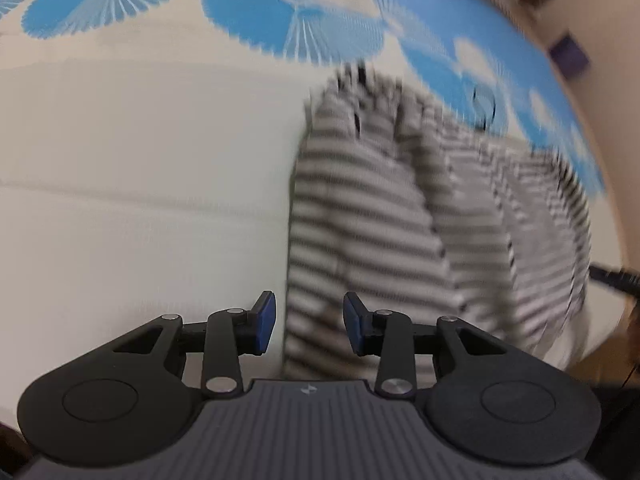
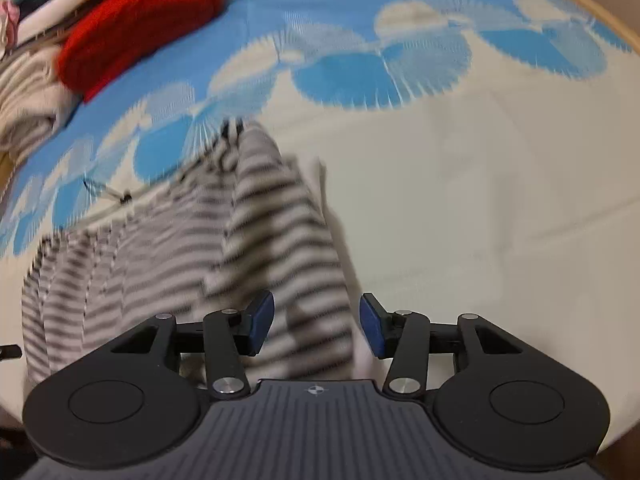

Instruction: Fold small clothes

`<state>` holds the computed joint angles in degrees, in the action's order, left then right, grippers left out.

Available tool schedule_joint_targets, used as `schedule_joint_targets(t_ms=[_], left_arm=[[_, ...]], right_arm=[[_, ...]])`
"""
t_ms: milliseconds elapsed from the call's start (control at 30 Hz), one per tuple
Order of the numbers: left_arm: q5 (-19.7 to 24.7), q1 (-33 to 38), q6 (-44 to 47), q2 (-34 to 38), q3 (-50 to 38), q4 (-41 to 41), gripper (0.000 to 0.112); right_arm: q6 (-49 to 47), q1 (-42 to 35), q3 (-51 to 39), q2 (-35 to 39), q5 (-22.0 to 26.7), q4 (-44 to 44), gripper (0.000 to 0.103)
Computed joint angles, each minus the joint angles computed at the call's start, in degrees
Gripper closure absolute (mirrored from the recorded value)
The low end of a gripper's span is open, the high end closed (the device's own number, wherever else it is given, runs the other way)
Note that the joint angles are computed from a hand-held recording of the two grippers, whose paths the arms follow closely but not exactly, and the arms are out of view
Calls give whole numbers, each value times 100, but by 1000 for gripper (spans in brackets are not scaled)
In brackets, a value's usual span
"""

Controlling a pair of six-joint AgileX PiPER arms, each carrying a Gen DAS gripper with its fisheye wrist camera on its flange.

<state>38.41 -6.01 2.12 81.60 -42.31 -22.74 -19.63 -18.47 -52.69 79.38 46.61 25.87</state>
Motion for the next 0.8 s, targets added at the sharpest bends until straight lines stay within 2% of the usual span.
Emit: schedule_joint_targets(t_ms=[133, 267, 300, 333, 367, 400, 500, 533, 600, 633, 700, 800], left_arm=[[61, -326, -84, 174, 119, 266, 71], [81, -743, -260, 399, 83, 676, 71], [57, -804, -174, 396, 100, 667, 74], [9, -850, -79, 368, 132, 673, 87], [-63, -897, -2, 294, 190, 700, 101], [-100, -915, 103, 192, 244, 698, 111], [-229, -663, 285, -393, 450, 616, 111], [-245, -380, 374, -658, 532, 399, 111], [-155, 98, 571, -1092, 656, 101, 112], [-85, 147, 451, -1129, 693, 296, 112], [213, -57, -168, -744, 632, 926, 112], [522, -652, -668, -173, 480, 1526, 112]], right_arm=[[47, 193, 206, -95, 275, -560, 52], [308, 683, 352, -160, 175, -1148, 55], [294, 713, 346, -169, 181, -1167, 70], [155, 646, 334, -180, 211, -1035, 84], [91, 551, 311, -209, 239, -900, 92], [-30, 409, 287, -243, 294, -725, 95], [-648, -111, 222, -524, 530, -5, 97], [-821, -313, 226, -649, 612, 218, 97], [-1010, -836, 137, -793, 901, 659, 98], [-1044, -1024, 100, -818, 1044, 717, 98], [-840, -942, 83, -755, 1103, 145, 101], [-84, -234, 190, -357, 1150, -1082, 101]])
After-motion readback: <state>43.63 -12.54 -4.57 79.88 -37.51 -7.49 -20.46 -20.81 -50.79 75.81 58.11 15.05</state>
